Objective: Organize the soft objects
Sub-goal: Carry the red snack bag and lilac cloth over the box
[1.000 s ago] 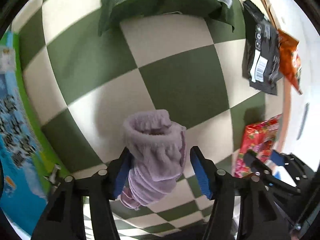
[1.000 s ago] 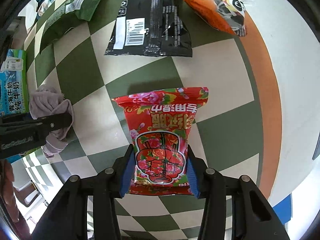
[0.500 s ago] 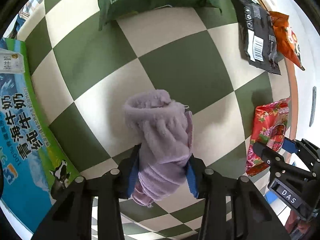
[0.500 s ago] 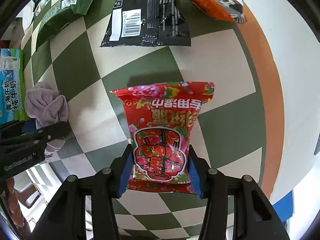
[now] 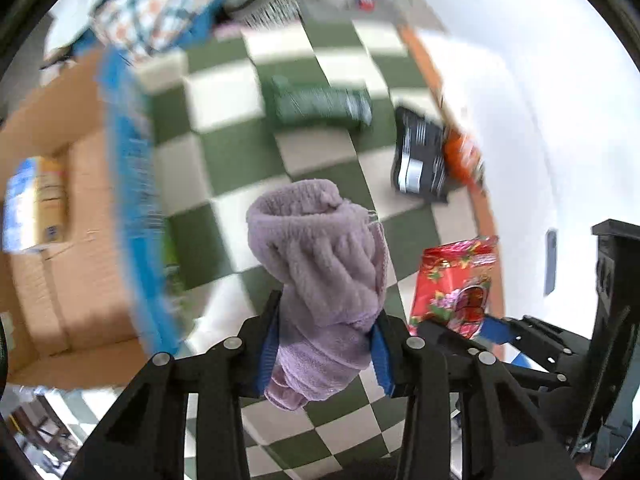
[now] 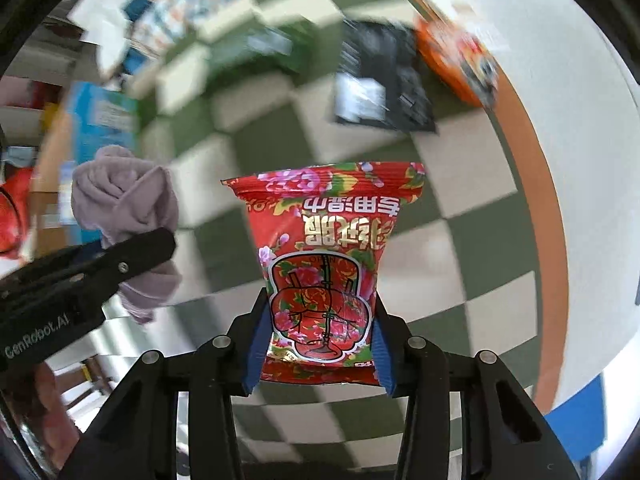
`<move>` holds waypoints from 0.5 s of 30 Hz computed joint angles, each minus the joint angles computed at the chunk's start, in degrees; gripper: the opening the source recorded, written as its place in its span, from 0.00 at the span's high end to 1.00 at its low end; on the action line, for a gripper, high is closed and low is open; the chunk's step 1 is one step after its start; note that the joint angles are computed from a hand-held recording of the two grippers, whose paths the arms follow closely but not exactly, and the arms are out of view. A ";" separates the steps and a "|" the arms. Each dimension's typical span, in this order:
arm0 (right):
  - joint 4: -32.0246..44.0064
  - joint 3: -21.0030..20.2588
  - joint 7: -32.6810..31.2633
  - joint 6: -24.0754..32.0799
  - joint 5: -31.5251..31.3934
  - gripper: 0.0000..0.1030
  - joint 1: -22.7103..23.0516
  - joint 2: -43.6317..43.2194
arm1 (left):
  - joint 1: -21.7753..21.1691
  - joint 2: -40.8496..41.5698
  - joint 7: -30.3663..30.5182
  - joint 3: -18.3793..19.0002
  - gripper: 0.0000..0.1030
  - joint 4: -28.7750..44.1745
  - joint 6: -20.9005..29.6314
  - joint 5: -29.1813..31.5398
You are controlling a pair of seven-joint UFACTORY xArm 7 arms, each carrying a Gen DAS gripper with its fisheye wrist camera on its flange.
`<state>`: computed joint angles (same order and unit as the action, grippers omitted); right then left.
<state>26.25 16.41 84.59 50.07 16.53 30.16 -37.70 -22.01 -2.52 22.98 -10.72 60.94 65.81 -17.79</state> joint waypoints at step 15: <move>48.07 -1.46 -10.52 -0.98 -17.11 0.55 -4.66 41.97 | 8.07 21.63 -12.41 5.33 0.65 39.51 7.66 10.39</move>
